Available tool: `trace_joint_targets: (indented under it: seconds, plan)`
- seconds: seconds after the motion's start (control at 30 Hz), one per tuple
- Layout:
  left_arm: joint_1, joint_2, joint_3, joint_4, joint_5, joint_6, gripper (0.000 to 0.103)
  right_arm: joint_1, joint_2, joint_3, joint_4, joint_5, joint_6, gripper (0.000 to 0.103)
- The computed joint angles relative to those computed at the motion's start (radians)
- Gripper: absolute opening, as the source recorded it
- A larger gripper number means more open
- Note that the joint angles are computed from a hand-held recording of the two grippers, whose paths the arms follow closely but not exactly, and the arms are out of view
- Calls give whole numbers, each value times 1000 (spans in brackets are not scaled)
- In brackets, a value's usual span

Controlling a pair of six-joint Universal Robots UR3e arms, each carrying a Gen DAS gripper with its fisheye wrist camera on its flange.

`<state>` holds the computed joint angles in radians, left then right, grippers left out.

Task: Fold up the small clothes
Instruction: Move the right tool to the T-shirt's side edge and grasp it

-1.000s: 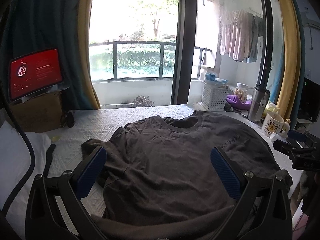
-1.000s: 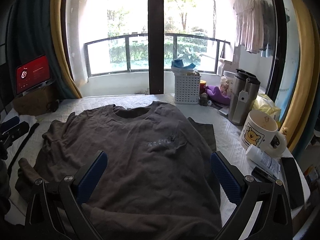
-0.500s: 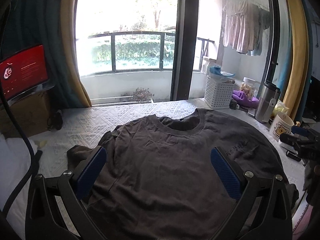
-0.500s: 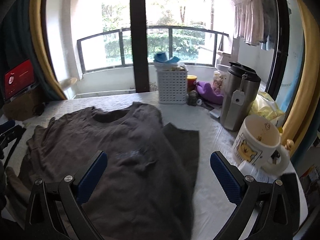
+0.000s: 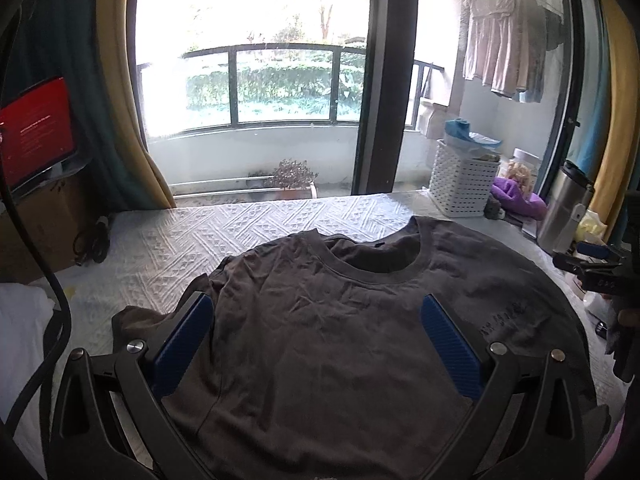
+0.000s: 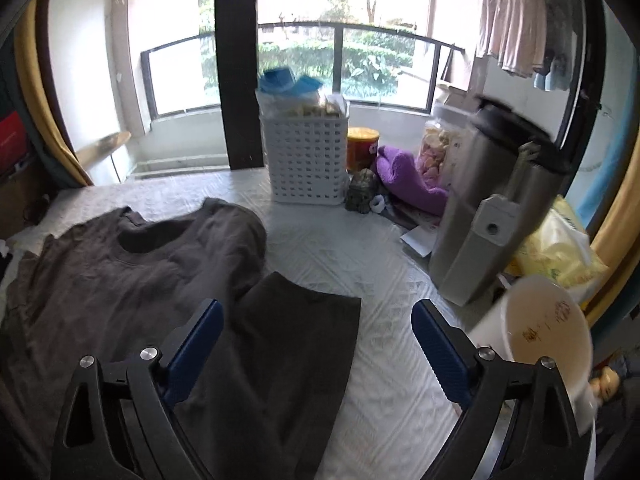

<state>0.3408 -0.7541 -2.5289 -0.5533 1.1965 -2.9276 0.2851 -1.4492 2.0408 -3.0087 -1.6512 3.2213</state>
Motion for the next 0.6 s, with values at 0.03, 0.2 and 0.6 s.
trace_joint_targets:
  seconds: [0.03,0.2,0.6]
  plan:
    - [-17,-39,6,31,19,-10,102,-7,24,-13,-2,7,-6,95]
    - [-57,-183,24,128,67,-35,102,-34,140,-81,5,35,-17,94]
    - [-112,-388,56,242,136,-74,102,-54,266,-164,28,106,-42,83]
